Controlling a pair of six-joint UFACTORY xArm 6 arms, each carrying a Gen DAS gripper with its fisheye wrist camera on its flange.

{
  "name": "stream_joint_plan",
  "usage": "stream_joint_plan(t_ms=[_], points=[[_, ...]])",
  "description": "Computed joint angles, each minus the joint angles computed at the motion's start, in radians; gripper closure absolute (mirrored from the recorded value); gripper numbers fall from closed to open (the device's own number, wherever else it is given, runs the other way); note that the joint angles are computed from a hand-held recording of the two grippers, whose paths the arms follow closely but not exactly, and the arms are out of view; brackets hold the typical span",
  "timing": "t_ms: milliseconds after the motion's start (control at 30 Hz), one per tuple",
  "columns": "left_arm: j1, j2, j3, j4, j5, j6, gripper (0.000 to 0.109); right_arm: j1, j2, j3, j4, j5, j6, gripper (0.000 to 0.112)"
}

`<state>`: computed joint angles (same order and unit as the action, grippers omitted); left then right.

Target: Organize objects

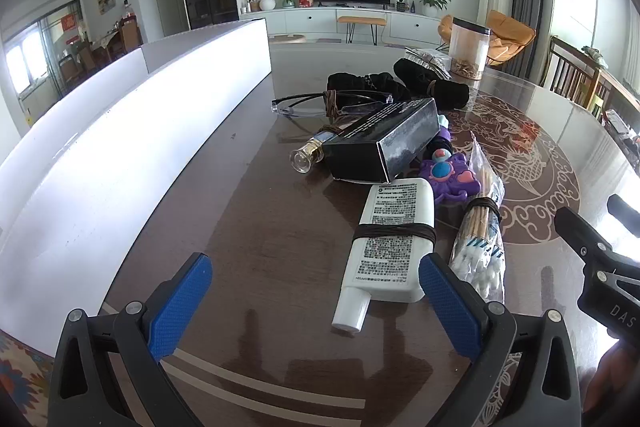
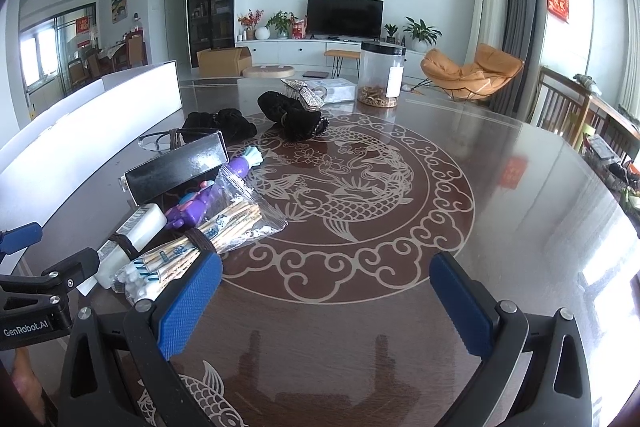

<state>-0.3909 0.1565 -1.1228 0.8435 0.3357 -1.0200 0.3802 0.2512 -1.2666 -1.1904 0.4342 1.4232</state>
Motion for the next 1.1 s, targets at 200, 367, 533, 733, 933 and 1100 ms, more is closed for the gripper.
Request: stream_joint_plan(t_ms=[200,367,533,733,933,1100], points=[[0.0,0.001,0.0,-0.001,0.0,0.002,0.006,0.002,-0.001,0.001,0.006,0.002,-0.003,0.009],[0.001,0.002,0.001,0.0,-0.003,0.002,0.006,0.002,-0.001,0.001,0.005,0.002,-0.002,0.009],[0.002,0.004,0.0,-0.01,-0.003,0.01,0.006,0.002,0.0,-0.001,0.011,0.002,-0.007,0.009],[0.003,0.004,0.003,-0.016,-0.005,0.016,0.006,0.0,0.004,-0.002,0.02,-0.001,-0.013,0.009],[0.001,0.007,0.0,-0.024,-0.004,0.022,0.006,-0.001,0.004,-0.001,0.022,-0.002,-0.014,0.009],[0.001,0.007,0.0,-0.025,-0.005,0.023,0.006,-0.001,0.004,-0.001,0.021,-0.003,-0.013,0.009]])
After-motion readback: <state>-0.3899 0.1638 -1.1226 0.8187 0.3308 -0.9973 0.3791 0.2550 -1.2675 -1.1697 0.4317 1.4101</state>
